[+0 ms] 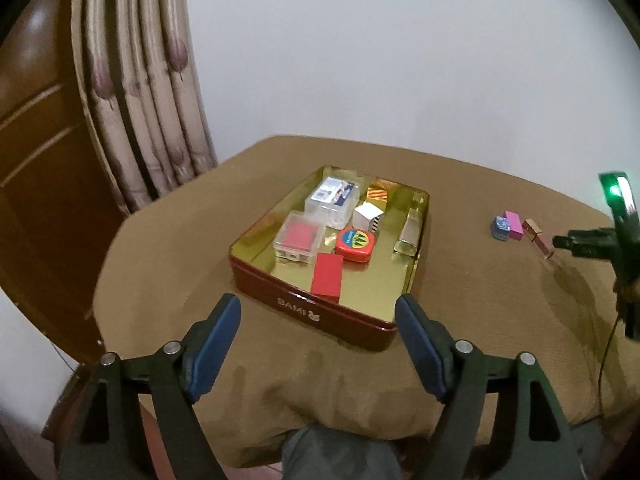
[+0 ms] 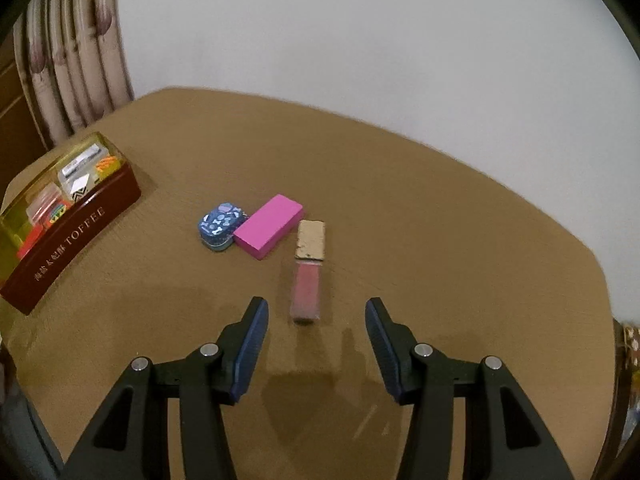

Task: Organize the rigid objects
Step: 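Move the right tool to the pink lipstick tube and grasp it, then carry the lipstick tube into the gold tin and open the right tool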

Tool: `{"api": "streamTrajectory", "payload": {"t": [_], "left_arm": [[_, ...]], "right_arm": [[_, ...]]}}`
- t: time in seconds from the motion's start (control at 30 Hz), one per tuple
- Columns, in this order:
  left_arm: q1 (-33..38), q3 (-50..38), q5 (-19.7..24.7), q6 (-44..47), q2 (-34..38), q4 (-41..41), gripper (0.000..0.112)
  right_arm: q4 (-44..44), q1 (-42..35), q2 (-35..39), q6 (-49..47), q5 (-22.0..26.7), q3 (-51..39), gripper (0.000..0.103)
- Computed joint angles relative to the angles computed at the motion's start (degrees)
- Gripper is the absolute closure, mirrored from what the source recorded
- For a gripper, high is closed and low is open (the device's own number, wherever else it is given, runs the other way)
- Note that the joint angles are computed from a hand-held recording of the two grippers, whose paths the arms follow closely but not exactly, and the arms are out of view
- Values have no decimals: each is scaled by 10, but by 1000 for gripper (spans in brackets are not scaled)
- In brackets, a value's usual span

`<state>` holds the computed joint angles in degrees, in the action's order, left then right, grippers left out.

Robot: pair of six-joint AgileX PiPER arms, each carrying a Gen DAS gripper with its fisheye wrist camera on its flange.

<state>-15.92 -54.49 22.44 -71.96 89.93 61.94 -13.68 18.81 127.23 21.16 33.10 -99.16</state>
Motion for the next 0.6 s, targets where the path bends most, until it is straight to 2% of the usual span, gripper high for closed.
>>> {"api": "streamTrajectory", "payload": {"t": [0.07, 0.17, 0.23, 0.4, 0.47, 0.5, 0.53, 0.6], "left_arm": [[-17, 15, 19, -59, -7, 66, 33], [-23, 25, 30, -102, -7, 114, 32], [-17, 23, 24, -86, -2, 99, 32], [13, 6, -1, 2, 21, -3, 32], [26, -2, -7, 49, 29, -54, 32], [31, -5, -9, 71, 33, -78, 32], [38, -8, -11, 92, 37, -104, 32], [50, -15, -13, 128, 42, -148, 32]], "right_arm": [[34, -6, 34, -33, 36, -60, 51], [54, -10, 78, -58, 83, -136, 51], [74, -15, 111, -76, 124, -195, 51], [93, -22, 196, -92, 220, -343, 52], [92, -24, 221, -88, 247, -387, 56], [96, -25, 220, -87, 247, -387, 70], [92, -25, 218, -83, 249, -386, 79], [85, -23, 201, -81, 236, -355, 83]]}}
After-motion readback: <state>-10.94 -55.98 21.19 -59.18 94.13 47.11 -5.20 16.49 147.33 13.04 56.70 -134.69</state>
